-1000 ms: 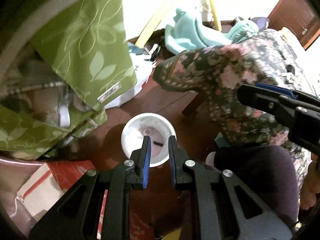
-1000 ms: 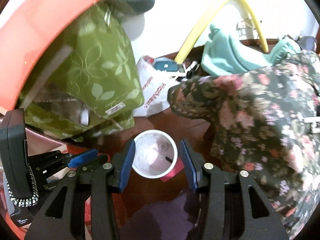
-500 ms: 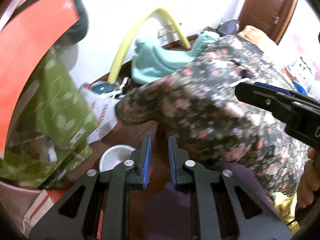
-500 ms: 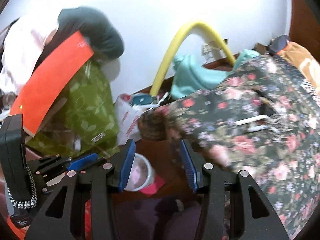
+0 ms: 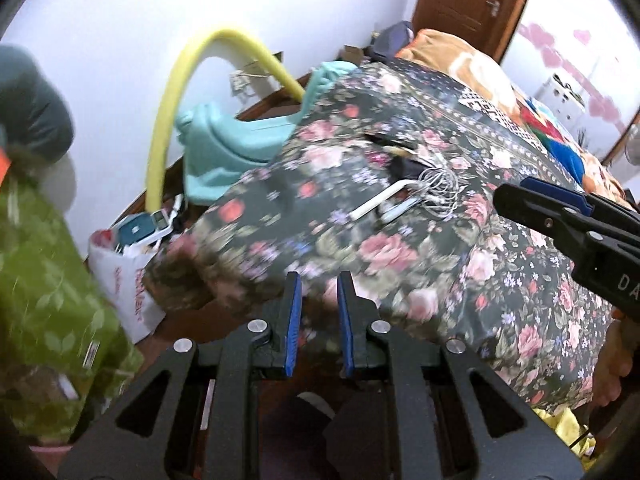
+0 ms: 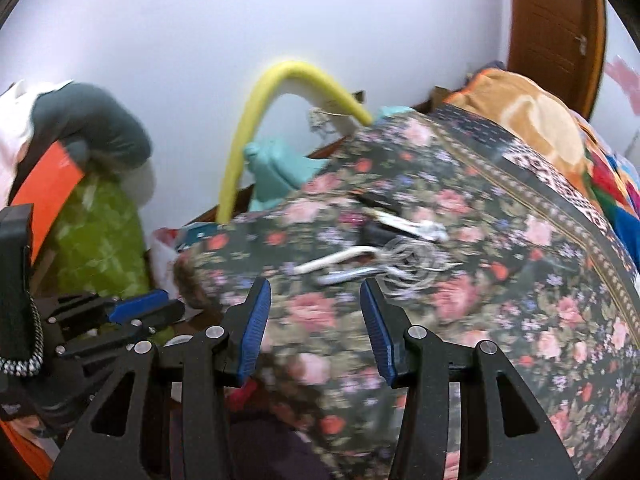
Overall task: Collect trash
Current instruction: 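Move both open tools back over the items on the bedspread, then grasp the white earphones cable with the right tool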
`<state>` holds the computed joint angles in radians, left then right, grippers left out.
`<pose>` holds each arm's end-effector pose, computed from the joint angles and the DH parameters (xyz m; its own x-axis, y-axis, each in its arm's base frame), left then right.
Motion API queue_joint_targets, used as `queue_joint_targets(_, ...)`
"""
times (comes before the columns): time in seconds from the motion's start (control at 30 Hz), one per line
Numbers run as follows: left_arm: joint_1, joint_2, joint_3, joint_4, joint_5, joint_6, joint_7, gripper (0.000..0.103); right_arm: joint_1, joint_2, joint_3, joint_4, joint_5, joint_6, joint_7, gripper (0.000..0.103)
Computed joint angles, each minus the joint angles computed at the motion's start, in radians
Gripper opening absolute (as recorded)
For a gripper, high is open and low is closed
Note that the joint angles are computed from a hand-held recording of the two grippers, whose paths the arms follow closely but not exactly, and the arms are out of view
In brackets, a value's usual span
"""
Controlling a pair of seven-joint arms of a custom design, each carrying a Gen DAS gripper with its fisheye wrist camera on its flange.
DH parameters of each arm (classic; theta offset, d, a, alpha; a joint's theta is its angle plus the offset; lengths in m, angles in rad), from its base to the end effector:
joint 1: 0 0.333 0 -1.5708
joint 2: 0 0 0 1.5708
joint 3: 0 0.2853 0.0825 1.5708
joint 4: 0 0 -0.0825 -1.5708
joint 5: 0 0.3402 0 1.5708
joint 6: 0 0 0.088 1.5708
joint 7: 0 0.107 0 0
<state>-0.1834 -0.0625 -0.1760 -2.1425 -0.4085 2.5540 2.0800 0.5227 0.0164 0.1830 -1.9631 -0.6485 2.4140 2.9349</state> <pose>0.4962 -0.1820 0.4726 -0.5711 -0.8149 0.0992 -0.7311 0.4499 -0.5128 0.4267 0.3586 0.4986 -0.2013 -0.9657 -0.1641 -0.7580 0.2597 -0.5983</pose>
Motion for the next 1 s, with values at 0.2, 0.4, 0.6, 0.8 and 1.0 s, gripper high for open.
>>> queue_joint_targets(0.2, -0.022, 0.128, -0.036, 0.111, 0.061, 0.008, -0.055, 0.044, -0.067, -0.07, -0.028, -0.134, 0.064, 0.062, -0.032, 0.058)
queue_joint_targets(0.4, -0.033, 0.297, -0.06, 0.275, 0.164, -0.039, -0.122, 0.044, -0.131, -0.073, -0.048, -0.215, 0.125, 0.15, -0.076, 0.065)
queue_joint_targets(0.6, -0.023, 0.394, -0.093, 0.364, 0.163, -0.075, -0.116, 0.044, -0.179, -0.004, -0.08, -0.25, 0.215, 0.306, -0.109, 0.065)
queue_joint_targets(0.8, -0.041, 0.461, -0.088, 0.426, 0.216, -0.073, -0.155, 0.044, -0.188, 0.113, -0.096, -0.196, 0.4, 0.394, -0.265, 0.061)
queue_joint_targets(1.0, -0.034, 0.501, -0.09, 0.457, 0.231, -0.069, -0.171, 0.038, -0.164, 0.124, -0.115, -0.21, 0.466, 0.415, -0.341, 0.009)
